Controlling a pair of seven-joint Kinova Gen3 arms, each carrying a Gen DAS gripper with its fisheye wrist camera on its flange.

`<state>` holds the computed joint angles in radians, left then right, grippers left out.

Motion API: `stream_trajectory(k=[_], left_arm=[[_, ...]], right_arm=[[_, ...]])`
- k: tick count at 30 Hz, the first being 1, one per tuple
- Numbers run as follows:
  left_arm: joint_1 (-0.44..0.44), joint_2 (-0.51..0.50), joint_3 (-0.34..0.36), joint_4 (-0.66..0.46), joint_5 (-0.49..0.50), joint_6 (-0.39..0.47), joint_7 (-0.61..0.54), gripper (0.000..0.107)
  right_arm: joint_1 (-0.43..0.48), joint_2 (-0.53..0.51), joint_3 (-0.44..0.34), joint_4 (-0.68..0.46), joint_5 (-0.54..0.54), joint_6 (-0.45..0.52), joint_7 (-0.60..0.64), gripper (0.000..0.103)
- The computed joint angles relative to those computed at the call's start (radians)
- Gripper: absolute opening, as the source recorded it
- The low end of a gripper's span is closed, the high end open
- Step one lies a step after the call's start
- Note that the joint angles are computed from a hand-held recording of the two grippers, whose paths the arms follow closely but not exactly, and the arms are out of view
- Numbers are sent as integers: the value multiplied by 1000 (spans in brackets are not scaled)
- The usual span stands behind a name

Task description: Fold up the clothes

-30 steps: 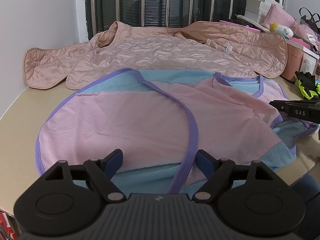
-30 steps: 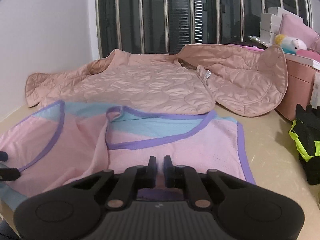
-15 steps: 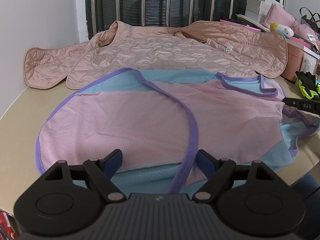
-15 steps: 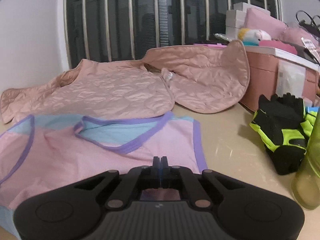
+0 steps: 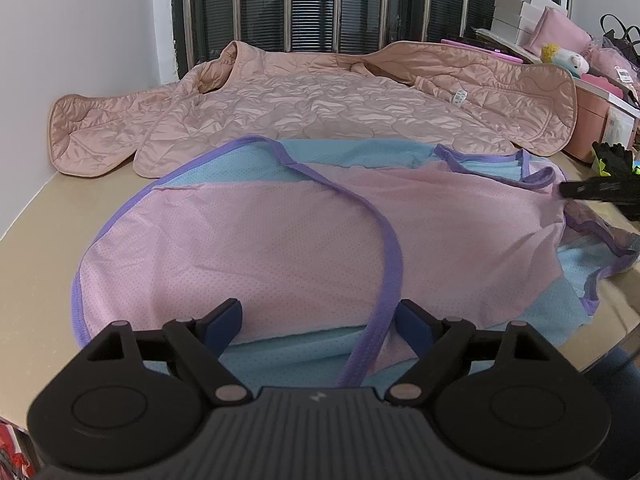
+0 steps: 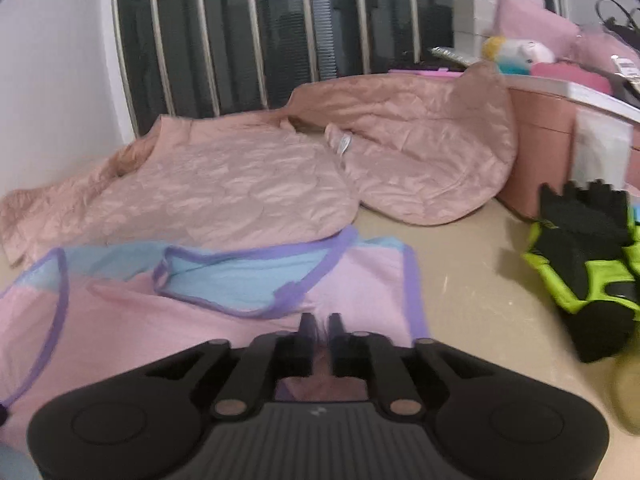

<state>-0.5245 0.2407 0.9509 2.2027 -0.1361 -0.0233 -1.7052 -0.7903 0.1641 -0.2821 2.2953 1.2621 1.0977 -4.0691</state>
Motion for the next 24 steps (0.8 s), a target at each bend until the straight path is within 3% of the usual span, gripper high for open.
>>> stream_trajectory(k=[2, 5, 7, 8, 9, 11, 16, 19, 21, 22, 24], left_arm=[[10, -10, -15, 0, 8, 1, 6, 86], [55, -26, -67, 8, 9, -18, 28, 85], [61, -34, -71, 9, -3, -17, 48, 85], [56, -39, -67, 11, -13, -16, 55, 85], [49, -43, -60, 13, -21, -16, 61, 85], [36, -51, -49, 16, -36, -14, 71, 85], [73, -51, -93, 10, -34, -5, 87, 85], [111, -50, -128, 7, -34, -7, 84, 85], [120, -53, -138, 7, -33, -7, 88, 85], [118, -54, -136, 7, -34, -6, 90, 85], [112, -56, -130, 8, -35, -3, 91, 85]], right_arm=[[-34, -43, -39, 43, 3, 35, -33, 33], [-62, -75, -66, 65, -2, 24, -23, 33], [-55, -50, -62, 49, -9, 2, 19, 30], [-42, -39, -51, 33, -21, -21, 45, 24], [-33, -32, -50, 28, -23, -40, 55, 7], [-50, -27, -49, 30, -19, -36, 63, 5], [-118, -48, -79, 48, -103, 73, 62, 4], [-138, -102, -104, 110, -90, 55, 4, 9], [-142, -105, -117, 123, -74, 51, -11, 30], [-145, -94, -121, 120, -67, 63, -14, 34], [-155, -60, -110, 103, -50, 100, -39, 35]])
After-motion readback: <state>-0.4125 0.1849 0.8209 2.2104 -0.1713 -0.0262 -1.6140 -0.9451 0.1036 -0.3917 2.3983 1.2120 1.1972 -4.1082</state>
